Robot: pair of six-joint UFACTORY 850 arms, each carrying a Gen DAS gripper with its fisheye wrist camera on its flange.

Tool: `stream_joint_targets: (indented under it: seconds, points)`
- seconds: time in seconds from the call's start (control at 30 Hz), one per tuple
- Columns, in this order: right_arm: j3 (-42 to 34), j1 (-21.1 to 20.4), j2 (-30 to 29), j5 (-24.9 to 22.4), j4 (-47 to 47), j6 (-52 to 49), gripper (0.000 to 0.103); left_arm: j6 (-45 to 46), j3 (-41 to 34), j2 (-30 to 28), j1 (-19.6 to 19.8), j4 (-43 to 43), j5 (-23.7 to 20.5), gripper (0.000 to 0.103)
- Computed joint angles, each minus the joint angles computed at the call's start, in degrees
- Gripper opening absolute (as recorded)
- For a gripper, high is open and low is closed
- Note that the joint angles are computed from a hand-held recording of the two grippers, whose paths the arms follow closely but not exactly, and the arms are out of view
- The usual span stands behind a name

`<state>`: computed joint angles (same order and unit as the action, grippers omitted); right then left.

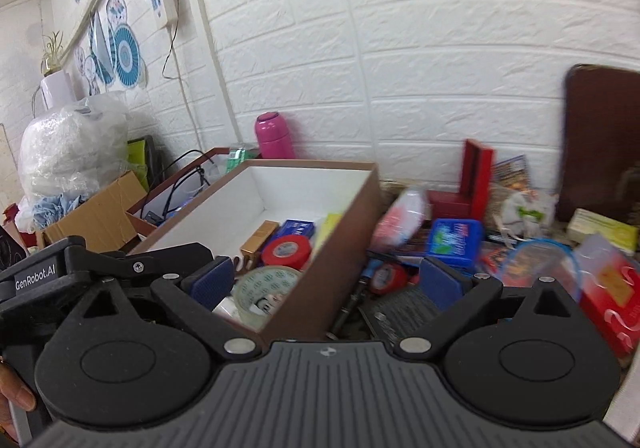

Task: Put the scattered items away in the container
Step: 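Grasp the small green box with the left gripper while the right gripper approaches the white insole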

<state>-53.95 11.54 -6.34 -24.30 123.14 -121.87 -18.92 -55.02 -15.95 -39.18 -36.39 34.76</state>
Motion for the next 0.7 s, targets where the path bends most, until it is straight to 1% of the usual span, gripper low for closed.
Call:
stream_joint_targets:
  seconds: [0.07,0.13,0.23,0.33,0.47,0.53,0.6,0.7]
  points:
    - [4.9,-0.73,2.57,-0.65,8.73,-8.35,0.099,0.02,-0.31,-1.44,-1.95,-0.32,0.05,0.103]
    - [9.56,-1.58,4.52,-1.89,16.8,-15.58,0.099,-1.17,-0.76,-3.09,-3.43,0.85,-1.0,0.103]
    - [15.77,-3.01,6.62,-3.61,25.86,-23.03,0.099,-4.08,-2.06,-6.12,-4.78,4.58,-3.93,0.103]
    - [20.33,-4.4,7.68,-4.06,32.91,-28.13,0.099,-6.51,-4.43,-9.54,-5.56,7.42,-7.56,0.103]
    - [22.4,-6.92,7.04,-3.04,38.27,-30.87,0.099,-11.03,-8.93,-13.55,-5.64,12.45,-10.8,0.102]
    - [22.86,-7.71,6.7,-2.8,44.1,-35.49,0.099,-9.06,-11.66,-15.29,-5.8,12.17,-11.86,0.101]
    - [22.76,-8.56,6.06,-3.1,48.66,-39.02,0.098,-4.69,-14.69,-17.15,-6.02,9.44,-13.1,0.1]
    - [22.35,-9.87,4.59,-3.48,51.38,-41.16,0.096,-2.7,-18.94,-19.9,-5.83,8.83,-15.92,0.094]
